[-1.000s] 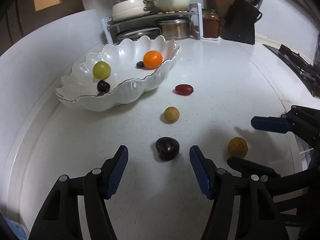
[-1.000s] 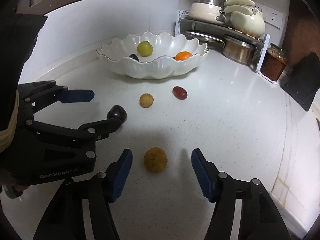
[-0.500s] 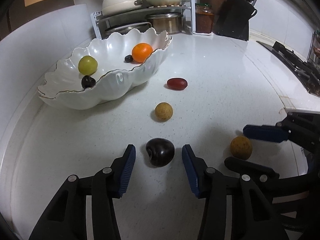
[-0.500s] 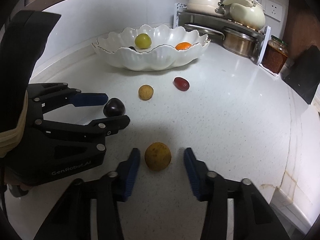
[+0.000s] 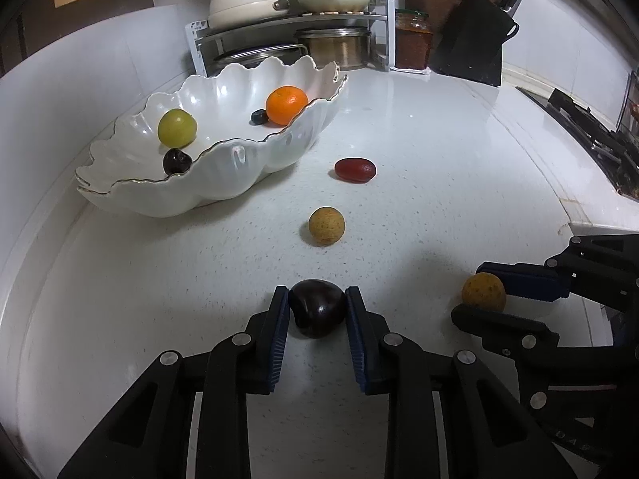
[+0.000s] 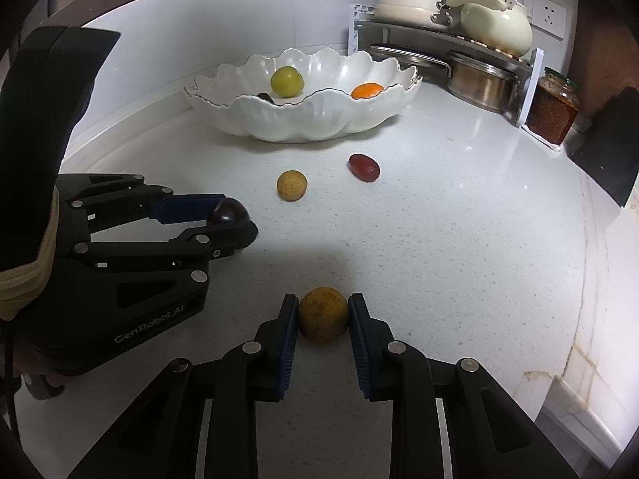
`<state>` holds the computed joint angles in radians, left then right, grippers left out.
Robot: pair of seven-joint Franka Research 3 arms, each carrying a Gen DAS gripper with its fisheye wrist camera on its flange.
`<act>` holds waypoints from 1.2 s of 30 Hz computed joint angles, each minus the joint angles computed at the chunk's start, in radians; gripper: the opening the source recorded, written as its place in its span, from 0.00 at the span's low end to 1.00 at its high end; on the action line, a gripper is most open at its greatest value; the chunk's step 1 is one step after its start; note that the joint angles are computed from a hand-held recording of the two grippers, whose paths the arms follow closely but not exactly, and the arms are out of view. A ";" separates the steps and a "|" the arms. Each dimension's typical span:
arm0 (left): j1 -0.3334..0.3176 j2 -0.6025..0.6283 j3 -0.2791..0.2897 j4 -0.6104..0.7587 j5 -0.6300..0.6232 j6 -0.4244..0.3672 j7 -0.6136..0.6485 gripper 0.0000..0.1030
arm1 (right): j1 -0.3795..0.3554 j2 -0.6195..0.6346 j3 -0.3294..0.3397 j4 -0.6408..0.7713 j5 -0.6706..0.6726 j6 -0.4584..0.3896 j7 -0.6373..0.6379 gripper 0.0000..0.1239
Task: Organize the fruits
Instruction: 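Close the left tool on a dark plum while the right tool grasps a brown round fruit, then carry the dark plum with the left tool while the right tool carries the brown fruit over the bowl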
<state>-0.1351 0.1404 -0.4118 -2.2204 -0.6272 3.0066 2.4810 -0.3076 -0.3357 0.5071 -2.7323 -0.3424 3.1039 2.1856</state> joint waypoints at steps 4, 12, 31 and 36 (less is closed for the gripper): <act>-0.005 -0.003 0.007 -0.003 0.013 -0.001 -0.023 0.27 | 0.015 0.005 -0.018 0.005 0.004 -0.008 -0.006 0.22; -0.013 -0.015 0.018 -0.010 0.051 0.011 -0.096 0.27 | 0.024 0.004 -0.034 0.020 -0.019 -0.020 -0.013 0.21; -0.074 -0.068 0.115 -0.024 0.269 0.009 -0.414 0.27 | 0.162 0.013 -0.195 0.085 -0.031 -0.071 -0.081 0.21; -0.085 -0.088 0.147 -0.025 0.417 0.007 -0.592 0.27 | 0.203 0.037 -0.247 0.116 0.016 -0.053 -0.164 0.21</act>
